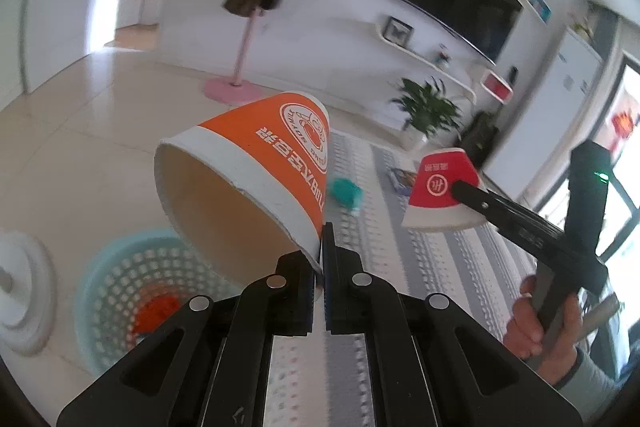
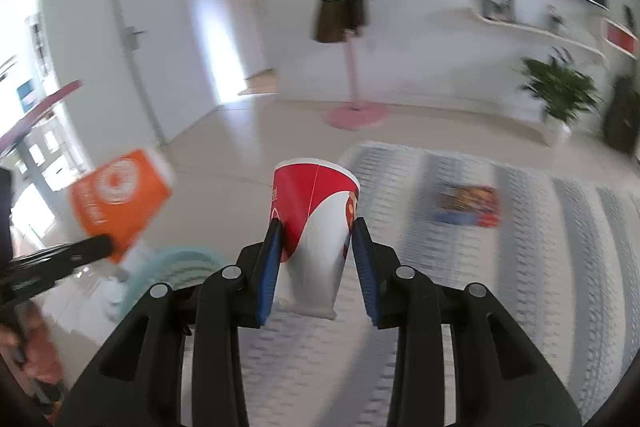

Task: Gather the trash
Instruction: 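Carry both paper cups over the teal basket and open both tools to drop them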

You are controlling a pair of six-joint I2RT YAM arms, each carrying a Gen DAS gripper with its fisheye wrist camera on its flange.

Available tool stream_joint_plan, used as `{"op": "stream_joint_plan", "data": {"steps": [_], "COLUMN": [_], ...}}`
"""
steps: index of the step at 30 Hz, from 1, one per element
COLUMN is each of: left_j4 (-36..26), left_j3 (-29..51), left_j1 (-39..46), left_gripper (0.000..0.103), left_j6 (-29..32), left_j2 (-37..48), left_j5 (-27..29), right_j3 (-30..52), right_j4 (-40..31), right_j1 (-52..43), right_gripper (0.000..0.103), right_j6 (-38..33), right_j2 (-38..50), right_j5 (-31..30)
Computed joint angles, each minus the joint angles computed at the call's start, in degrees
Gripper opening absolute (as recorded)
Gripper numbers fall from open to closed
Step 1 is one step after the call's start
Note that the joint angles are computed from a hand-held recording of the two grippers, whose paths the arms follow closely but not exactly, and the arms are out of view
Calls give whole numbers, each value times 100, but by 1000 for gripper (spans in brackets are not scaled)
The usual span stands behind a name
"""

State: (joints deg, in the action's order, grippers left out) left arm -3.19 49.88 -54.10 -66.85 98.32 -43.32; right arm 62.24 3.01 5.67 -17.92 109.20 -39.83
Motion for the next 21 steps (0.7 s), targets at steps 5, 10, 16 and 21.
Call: {"op": "stream_joint_plan", "data": {"steps": [5, 10, 16, 21], "left_j4": [-44, 222, 592, 789], "left_j3": [-819, -1386, -1754, -1905], "left_j1": [99, 385, 704, 929], "left_gripper": [1, 1, 2, 2], "left_j6": [-616, -953, -1239, -1167], "left_j2": [-586, -727, -473, -307], "left_j5": [93, 554, 1233, 1673], "right_j3": [-558, -779, -878, -901], "right_j4": [118, 230, 303, 386], "right_j1": [708, 1400, 2004, 2367], "right_gripper": [33, 33, 33, 34], "right_j6": [-27, 30, 30, 81], "right_j2": [-488, -338, 46, 329], "right_j5": [127, 520, 869, 1110]}}
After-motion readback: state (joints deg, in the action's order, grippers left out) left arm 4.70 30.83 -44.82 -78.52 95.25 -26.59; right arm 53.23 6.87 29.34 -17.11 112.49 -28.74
